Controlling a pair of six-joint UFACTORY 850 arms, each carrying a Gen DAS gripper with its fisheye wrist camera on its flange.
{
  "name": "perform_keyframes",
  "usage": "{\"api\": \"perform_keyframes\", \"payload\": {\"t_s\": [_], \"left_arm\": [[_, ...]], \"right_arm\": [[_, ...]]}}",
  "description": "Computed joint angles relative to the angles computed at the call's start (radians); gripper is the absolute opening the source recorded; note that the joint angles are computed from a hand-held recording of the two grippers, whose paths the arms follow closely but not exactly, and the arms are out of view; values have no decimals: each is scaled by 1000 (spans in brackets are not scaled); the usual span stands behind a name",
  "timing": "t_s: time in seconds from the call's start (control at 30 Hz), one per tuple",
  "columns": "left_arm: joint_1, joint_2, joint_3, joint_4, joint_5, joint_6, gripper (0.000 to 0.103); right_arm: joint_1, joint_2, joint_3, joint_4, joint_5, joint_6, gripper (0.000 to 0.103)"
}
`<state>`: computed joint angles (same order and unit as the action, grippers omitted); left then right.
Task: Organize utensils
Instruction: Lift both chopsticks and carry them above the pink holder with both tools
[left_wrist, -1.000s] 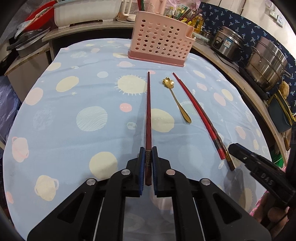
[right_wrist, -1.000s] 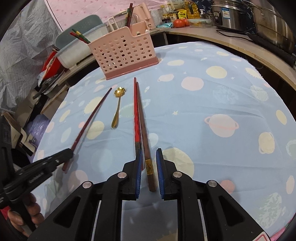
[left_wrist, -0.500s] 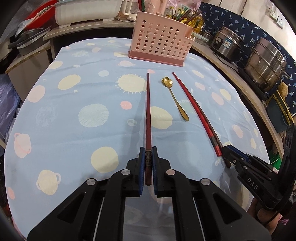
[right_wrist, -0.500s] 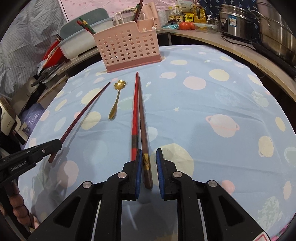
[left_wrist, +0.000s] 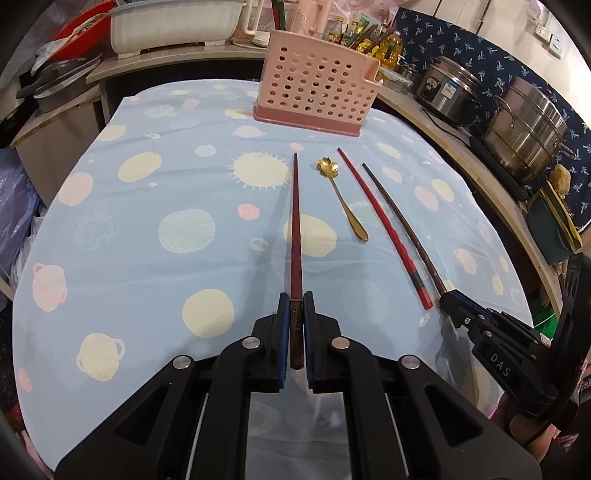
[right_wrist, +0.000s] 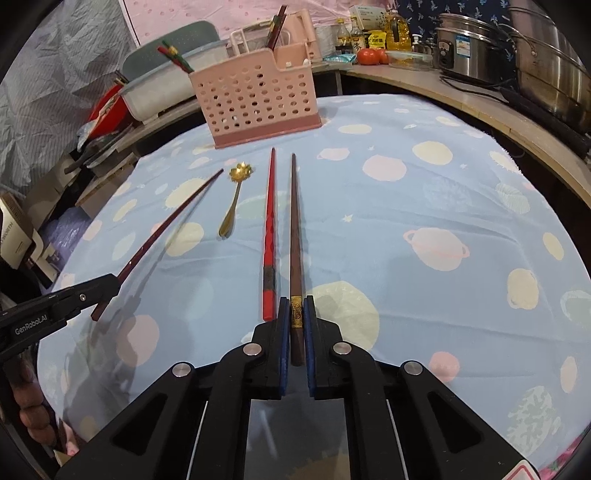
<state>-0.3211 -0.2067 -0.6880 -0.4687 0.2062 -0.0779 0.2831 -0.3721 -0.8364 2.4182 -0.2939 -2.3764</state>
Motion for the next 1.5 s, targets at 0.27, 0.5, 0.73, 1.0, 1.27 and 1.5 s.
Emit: {"api": "perform_keyframes", "payload": {"t_s": [0.27,0.5,0.73,1.0,1.27,1.5], "left_arm": [[-8,102,27,-149,32,155,7],[12,180,13,-208,57,234,7],[34,200,-39,-261,68,327,7],[45,180,-116,-281,76,392,7],[63,139,-212,-249,71,412,7],[82,74,-358,-246,80,472,7]], "right_arm": [[-35,109,31,-38,-74,68,7],[-53,171,2,-70,-109,130,7],[-65,174,-65,-133,-122,214,7],[-57,163,-124,-117,-136,200,7],[-61,118,-222,-216,-170,324,7],[-50,52,-379,-213,-169,362,7]]}}
